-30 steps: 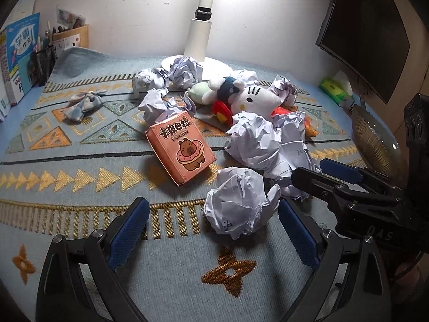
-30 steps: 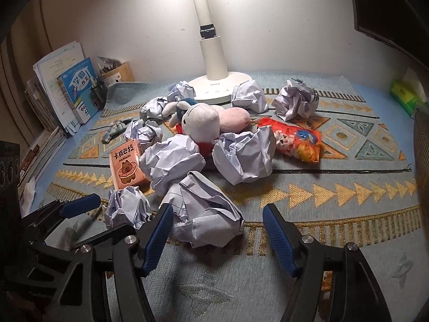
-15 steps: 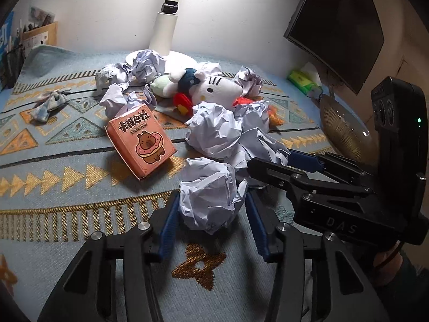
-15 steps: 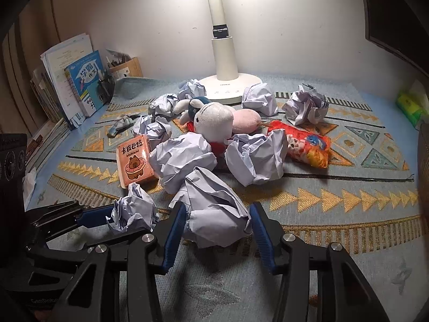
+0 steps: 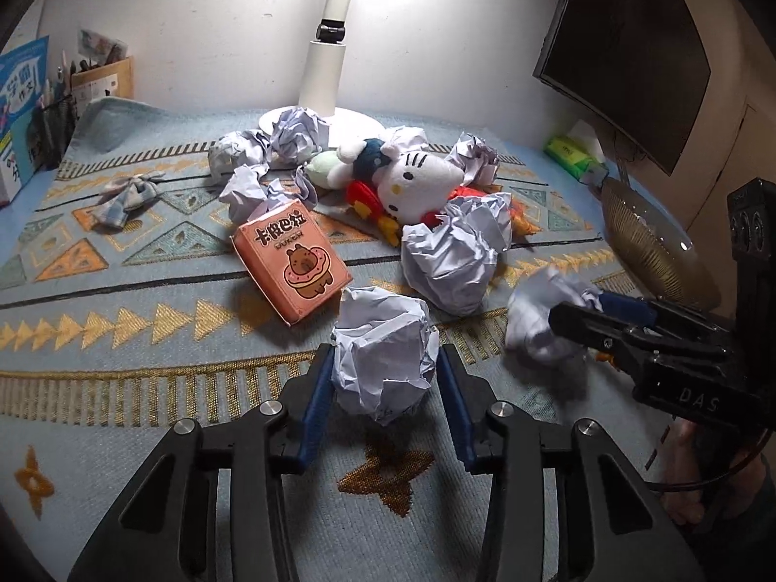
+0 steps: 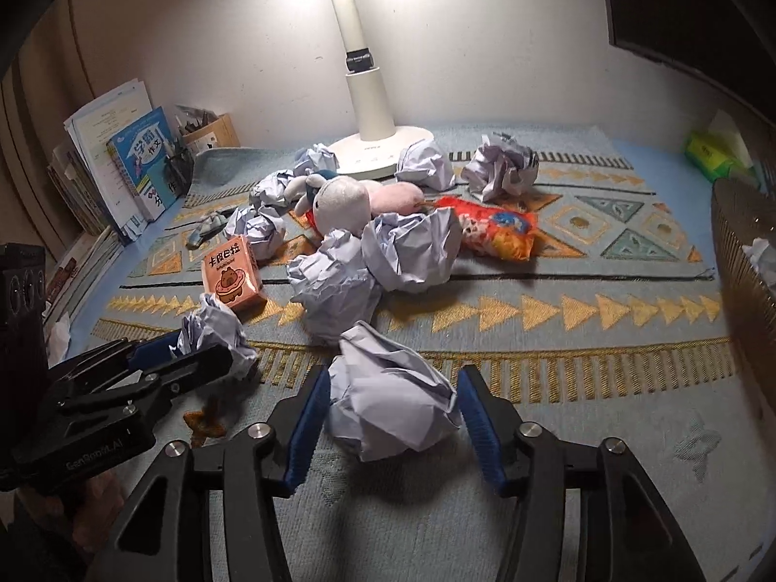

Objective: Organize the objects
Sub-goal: 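Grasp a paper ball with the left tool while the right tool grasps another, then carry both paper balls to the glass bowl and release them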

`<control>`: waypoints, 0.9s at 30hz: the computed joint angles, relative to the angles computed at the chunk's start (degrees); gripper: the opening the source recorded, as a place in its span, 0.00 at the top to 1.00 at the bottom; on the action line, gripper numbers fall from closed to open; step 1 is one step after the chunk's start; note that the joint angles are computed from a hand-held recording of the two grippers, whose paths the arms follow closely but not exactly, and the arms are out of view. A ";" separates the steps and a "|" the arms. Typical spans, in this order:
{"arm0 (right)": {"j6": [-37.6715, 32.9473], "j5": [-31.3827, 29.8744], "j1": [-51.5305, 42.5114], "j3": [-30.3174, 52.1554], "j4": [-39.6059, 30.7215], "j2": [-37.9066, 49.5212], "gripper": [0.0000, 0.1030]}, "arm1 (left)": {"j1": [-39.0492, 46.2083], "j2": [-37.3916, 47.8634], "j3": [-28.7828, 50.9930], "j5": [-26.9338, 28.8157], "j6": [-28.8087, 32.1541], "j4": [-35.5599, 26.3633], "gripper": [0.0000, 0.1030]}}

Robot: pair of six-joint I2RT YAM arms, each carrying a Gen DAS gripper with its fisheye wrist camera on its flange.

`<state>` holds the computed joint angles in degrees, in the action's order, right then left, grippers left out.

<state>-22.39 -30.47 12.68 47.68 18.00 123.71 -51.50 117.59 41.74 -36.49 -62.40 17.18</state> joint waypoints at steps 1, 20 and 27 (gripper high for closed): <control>0.10 -1.32 -0.29 0.78 -1.55 0.43 0.28 | -0.46 -0.11 -0.27 -1.45 -0.18 0.23 0.62; -1.05 0.91 -4.56 -6.02 3.04 -9.29 0.52 | -3.00 1.15 10.74 -5.30 -1.52 -14.16 0.62; -2.23 -4.20 -17.13 -0.50 -4.68 -16.18 0.52 | -2.23 0.24 21.59 -6.64 10.68 -10.85 0.62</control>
